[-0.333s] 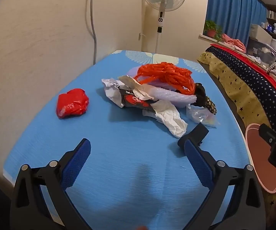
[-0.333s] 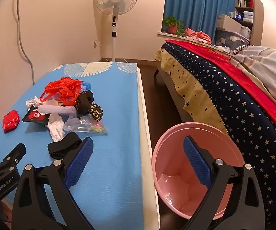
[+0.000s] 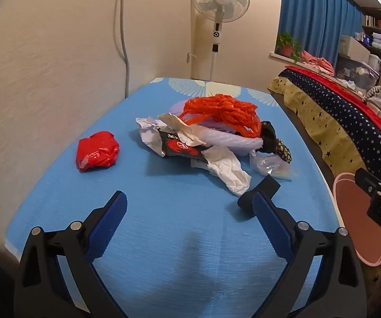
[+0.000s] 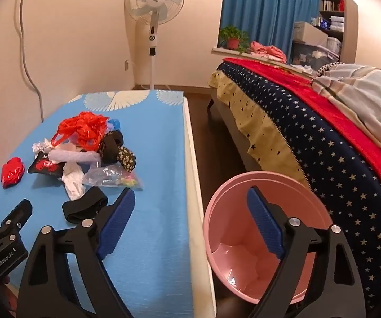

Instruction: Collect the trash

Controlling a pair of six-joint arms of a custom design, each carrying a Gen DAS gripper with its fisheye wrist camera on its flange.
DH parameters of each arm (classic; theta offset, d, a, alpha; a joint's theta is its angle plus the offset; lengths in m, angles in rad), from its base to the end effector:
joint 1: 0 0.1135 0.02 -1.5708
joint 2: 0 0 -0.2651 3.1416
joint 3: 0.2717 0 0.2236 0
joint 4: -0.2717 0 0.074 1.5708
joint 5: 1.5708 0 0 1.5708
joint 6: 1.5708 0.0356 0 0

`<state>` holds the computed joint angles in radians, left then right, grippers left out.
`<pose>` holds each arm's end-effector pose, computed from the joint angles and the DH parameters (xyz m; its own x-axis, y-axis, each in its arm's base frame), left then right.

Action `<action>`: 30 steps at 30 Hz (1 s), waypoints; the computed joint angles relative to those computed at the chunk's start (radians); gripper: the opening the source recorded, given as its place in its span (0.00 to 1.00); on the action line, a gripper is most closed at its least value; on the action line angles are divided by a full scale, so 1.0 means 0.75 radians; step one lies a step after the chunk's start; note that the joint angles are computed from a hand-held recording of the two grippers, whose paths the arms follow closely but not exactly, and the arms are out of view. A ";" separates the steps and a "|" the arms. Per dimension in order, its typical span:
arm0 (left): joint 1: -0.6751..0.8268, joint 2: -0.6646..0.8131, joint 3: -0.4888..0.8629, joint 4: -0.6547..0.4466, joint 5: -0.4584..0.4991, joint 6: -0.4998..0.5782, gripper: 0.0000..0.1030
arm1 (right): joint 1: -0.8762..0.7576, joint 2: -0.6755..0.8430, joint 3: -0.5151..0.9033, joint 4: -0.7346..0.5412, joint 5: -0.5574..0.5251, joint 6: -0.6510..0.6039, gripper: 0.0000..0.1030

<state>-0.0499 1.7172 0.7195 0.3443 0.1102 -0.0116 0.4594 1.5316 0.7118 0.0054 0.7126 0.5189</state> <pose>0.3122 -0.0195 0.1608 -0.6087 0.0189 -0.7932 0.1298 0.9886 -0.0761 0.2521 0.0987 0.1885 -0.5330 0.1550 -0.8318 0.3812 0.9216 -0.0726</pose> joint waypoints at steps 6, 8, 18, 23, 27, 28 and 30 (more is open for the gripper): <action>-0.006 -0.038 0.006 -0.055 0.048 -0.016 0.90 | 0.043 -0.040 0.001 -0.020 0.042 0.017 0.81; -0.001 -0.060 -0.038 -0.005 0.057 -0.006 0.90 | 0.060 -0.054 0.004 -0.031 0.062 0.017 0.81; 0.026 -0.117 -0.053 -0.028 0.101 -0.004 0.90 | 0.093 -0.090 0.024 -0.100 0.083 0.051 0.81; 0.029 -0.126 -0.058 -0.025 0.094 -0.009 0.90 | 0.099 -0.099 0.025 -0.102 0.087 0.043 0.81; 0.023 -0.131 -0.067 -0.016 0.090 -0.010 0.90 | 0.099 -0.097 0.029 -0.112 0.085 0.049 0.81; 0.040 -0.124 -0.040 -0.041 0.108 -0.001 0.90 | 0.099 -0.098 0.028 -0.114 0.084 0.049 0.81; 0.041 -0.123 -0.036 -0.044 0.107 -0.001 0.90 | 0.098 -0.097 0.032 -0.118 0.083 0.045 0.81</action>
<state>-0.0190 1.6253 0.6922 0.3116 0.1907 -0.0125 0.5332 1.4591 0.7356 -0.0830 0.7751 0.5530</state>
